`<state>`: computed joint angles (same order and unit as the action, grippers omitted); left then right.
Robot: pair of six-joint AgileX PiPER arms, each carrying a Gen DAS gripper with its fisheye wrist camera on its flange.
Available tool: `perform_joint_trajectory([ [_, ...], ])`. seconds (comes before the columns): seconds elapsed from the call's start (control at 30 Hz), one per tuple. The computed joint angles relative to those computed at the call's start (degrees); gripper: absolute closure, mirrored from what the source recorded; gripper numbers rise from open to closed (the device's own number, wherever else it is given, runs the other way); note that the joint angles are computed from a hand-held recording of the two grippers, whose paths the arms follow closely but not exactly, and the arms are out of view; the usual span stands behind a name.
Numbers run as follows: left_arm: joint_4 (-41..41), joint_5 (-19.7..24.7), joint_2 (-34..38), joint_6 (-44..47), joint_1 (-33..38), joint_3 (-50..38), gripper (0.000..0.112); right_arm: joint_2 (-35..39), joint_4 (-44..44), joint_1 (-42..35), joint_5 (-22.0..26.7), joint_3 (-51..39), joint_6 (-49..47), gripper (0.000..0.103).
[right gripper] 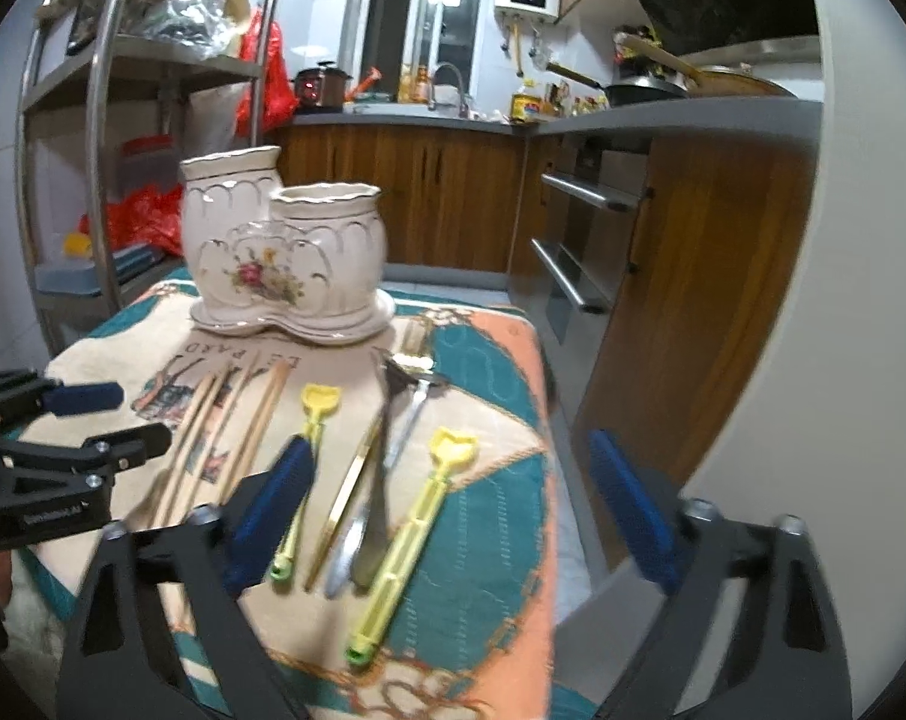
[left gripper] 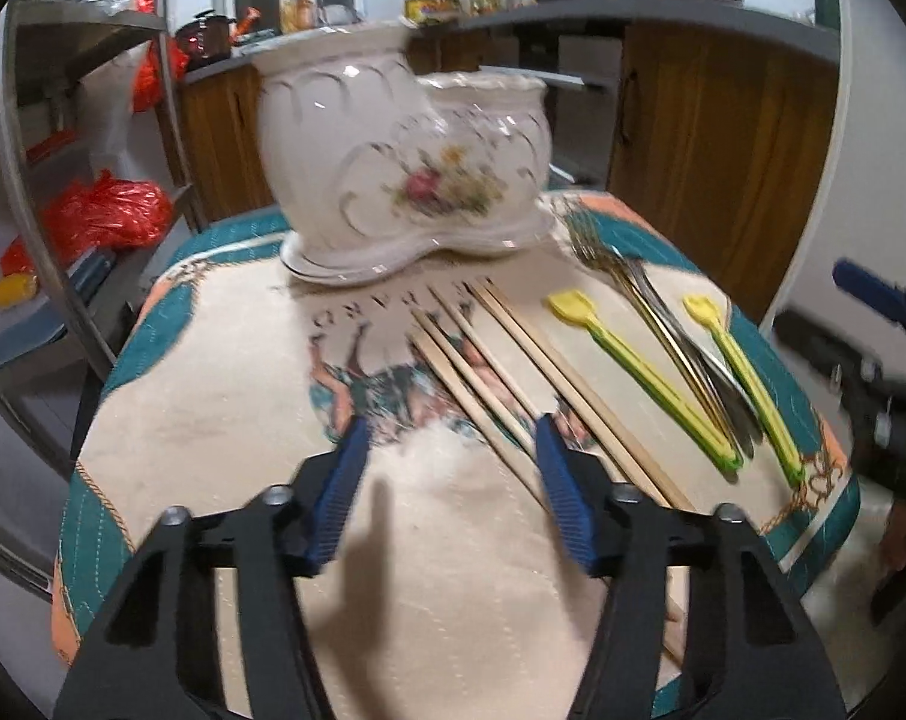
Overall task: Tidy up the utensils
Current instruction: 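Grasp a wooden chopstick with the left tool while the right grasps a yellow utensil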
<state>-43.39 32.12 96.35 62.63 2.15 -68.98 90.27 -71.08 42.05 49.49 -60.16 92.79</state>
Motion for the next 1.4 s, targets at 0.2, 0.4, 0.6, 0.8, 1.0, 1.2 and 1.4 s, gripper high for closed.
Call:
perform_joint_trajectory([
  [0.2,4.90,-1.09,0.79,-4.23,-1.14,-0.55,0.076,-3.59,12.00,-5.61,-7.29,1.73,-8.72,0.052],
  [0.4,9.86,4.79,2.34,-12.47,-1.28,-5.33,0.076,-3.97,21.13,-8.58,-12.50,1.94,-16.54,0.063],
  [0.6,8.12,6.29,1.39,-9.68,-1.52,-3.94,0.076,-3.43,25.82,-10.40,-14.33,0.27,-21.58,0.067],
  [0.8,11.21,3.10,1.96,-11.50,-2.73,-4.12,0.076,0.10,33.80,-11.70,-14.35,-3.46,-30.89,0.067],
  [1.0,15.88,7.42,6.46,-15.39,-3.50,-11.38,0.077,3.74,41.20,-14.36,-12.96,-7.82,-41.68,0.068],
  [1.2,16.01,17.55,9.89,-8.56,-0.31,-18.98,0.098,3.57,54.85,-19.37,-13.32,-9.43,-59.29,0.093],
  [1.4,19.33,19.98,11.44,-4.28,1.57,-22.25,0.100,2.54,58.42,-20.75,-11.51,-9.29,-66.10,0.092],
])
